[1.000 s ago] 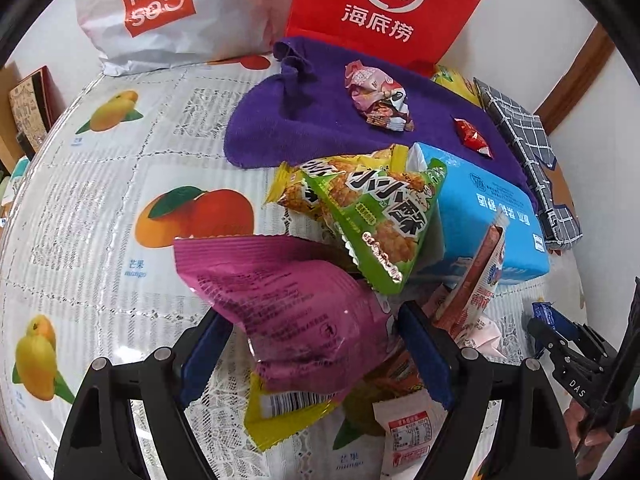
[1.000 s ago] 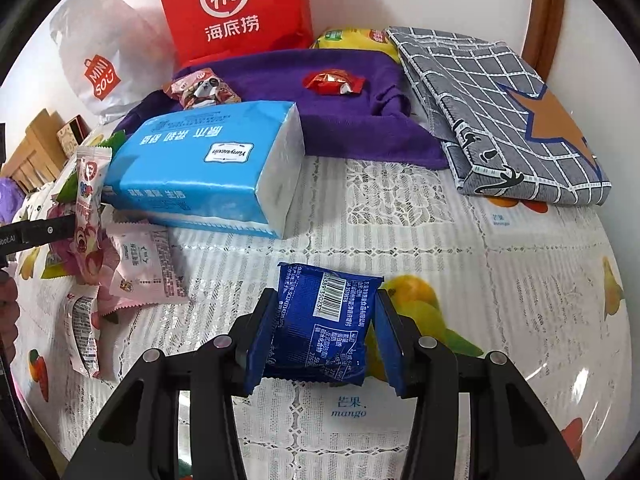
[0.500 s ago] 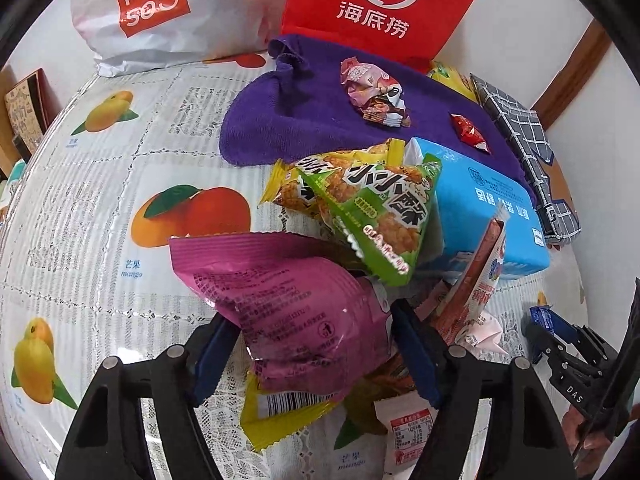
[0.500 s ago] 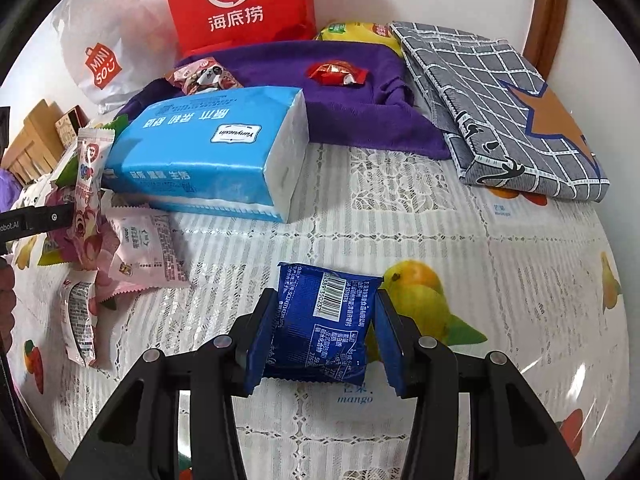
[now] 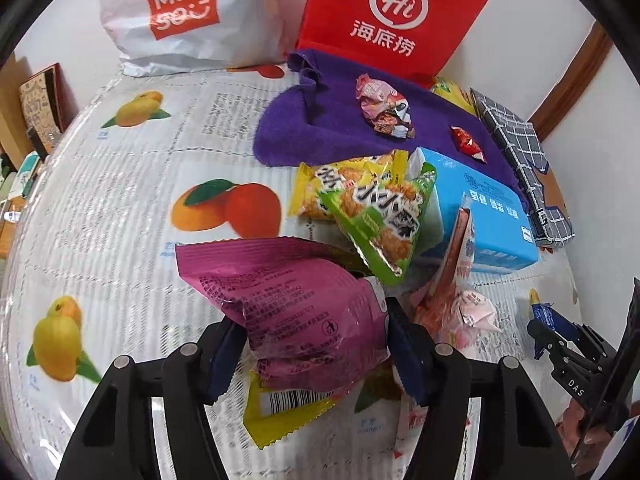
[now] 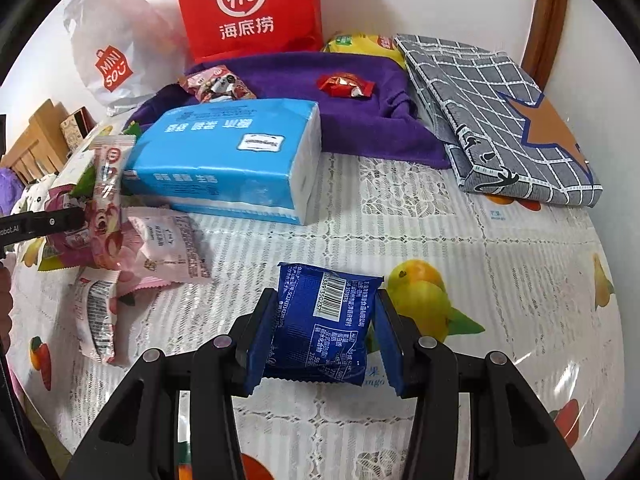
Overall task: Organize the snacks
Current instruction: 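Carry the blue packet with the right tool while the left carries the pink bag toward the towel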
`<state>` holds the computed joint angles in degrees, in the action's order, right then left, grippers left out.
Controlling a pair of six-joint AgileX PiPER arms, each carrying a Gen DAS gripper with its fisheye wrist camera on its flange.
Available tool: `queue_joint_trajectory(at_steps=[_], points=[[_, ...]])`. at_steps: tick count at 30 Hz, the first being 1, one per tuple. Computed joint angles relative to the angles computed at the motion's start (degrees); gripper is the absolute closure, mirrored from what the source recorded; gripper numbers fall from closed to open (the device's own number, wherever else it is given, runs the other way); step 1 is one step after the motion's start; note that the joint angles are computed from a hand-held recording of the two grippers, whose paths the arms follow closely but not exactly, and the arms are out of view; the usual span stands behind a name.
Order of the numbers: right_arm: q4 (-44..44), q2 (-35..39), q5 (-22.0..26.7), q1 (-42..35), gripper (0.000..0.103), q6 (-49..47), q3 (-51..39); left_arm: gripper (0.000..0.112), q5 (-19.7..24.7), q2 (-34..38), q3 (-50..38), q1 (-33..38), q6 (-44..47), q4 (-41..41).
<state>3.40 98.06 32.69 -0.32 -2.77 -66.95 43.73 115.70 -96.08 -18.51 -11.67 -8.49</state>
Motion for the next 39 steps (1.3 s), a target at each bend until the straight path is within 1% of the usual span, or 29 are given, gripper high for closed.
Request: queue_joint_trajectory(at_steps=[7, 13, 20, 28, 33, 39], points=[[0.0, -3.09, -1.31, 1.95, 0.056, 0.88, 2.36, 0.048, -3.68, -6.88, 9.09, 0.95, 0.08, 0.26], [-0.39, -5.8, -1.54, 3.52, 0.056, 1.8, 3.89, 0.048, -5.86, -12.35, 15.28, 0.98, -0.41, 0.54], [0.47, -9.54, -0.92, 3.95, 0.056, 1.63, 4.57, 0.048, -6.13, -16.4, 17.42, -1.2, -2.25, 2.29], [2.01, -11.76, 1.28, 2.6, 0.056, 0.11, 2.13, 0.048, -4.54, -16.29, 13.67, -4.82, -2.94, 2.32], [2.18, -11.81, 3.46, 2.14, 0.056, -0.7, -0.93, 0.048, -2.54, -14.57, 8.94, -6.95, -3.93, 2.62], [3.59, -10.19, 5.63, 1.37, 0.056, -1.81, -5.61, 0.048, 1.01, -11.5, 1.25, -8.59, -4.25, 3.16]])
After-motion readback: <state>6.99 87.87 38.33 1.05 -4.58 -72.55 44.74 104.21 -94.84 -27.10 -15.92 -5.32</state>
